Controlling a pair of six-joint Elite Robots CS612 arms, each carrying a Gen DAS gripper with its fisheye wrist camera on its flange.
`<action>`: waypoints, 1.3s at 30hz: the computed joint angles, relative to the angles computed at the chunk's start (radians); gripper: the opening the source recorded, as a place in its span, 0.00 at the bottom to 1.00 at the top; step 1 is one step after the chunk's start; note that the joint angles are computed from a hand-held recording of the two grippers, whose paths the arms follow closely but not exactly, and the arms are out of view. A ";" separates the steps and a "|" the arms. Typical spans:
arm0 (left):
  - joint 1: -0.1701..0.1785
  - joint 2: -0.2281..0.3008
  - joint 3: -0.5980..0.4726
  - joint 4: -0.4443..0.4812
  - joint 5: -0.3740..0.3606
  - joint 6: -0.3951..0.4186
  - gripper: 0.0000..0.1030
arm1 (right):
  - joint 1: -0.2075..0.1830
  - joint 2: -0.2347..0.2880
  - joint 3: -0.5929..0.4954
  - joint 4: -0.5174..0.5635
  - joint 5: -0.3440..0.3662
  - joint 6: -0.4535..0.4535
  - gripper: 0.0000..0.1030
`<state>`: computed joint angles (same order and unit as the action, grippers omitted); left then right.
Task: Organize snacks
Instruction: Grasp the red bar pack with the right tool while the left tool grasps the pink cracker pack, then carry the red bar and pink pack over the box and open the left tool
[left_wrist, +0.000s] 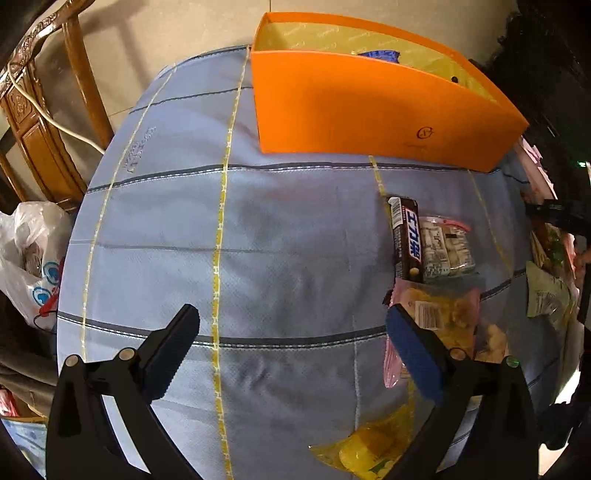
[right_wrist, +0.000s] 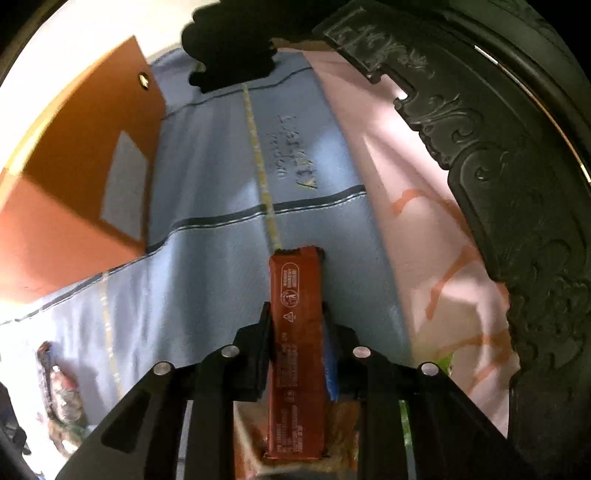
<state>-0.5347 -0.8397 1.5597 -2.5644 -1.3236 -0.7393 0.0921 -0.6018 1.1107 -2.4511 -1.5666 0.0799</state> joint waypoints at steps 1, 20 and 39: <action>-0.003 0.000 -0.001 -0.001 0.003 0.004 0.96 | 0.001 -0.010 0.008 -0.016 0.013 0.003 0.23; -0.048 0.141 -0.197 0.111 -0.180 0.106 0.96 | 0.008 -0.153 0.154 -0.187 0.176 -0.069 0.23; -0.053 0.025 -0.055 -0.079 -0.077 0.124 0.51 | 0.017 -0.204 0.197 -0.252 0.227 -0.088 0.23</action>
<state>-0.5881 -0.8142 1.5050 -2.6430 -1.4011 -0.6149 0.1089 -0.8055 1.3074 -2.7034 -1.3399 -0.0084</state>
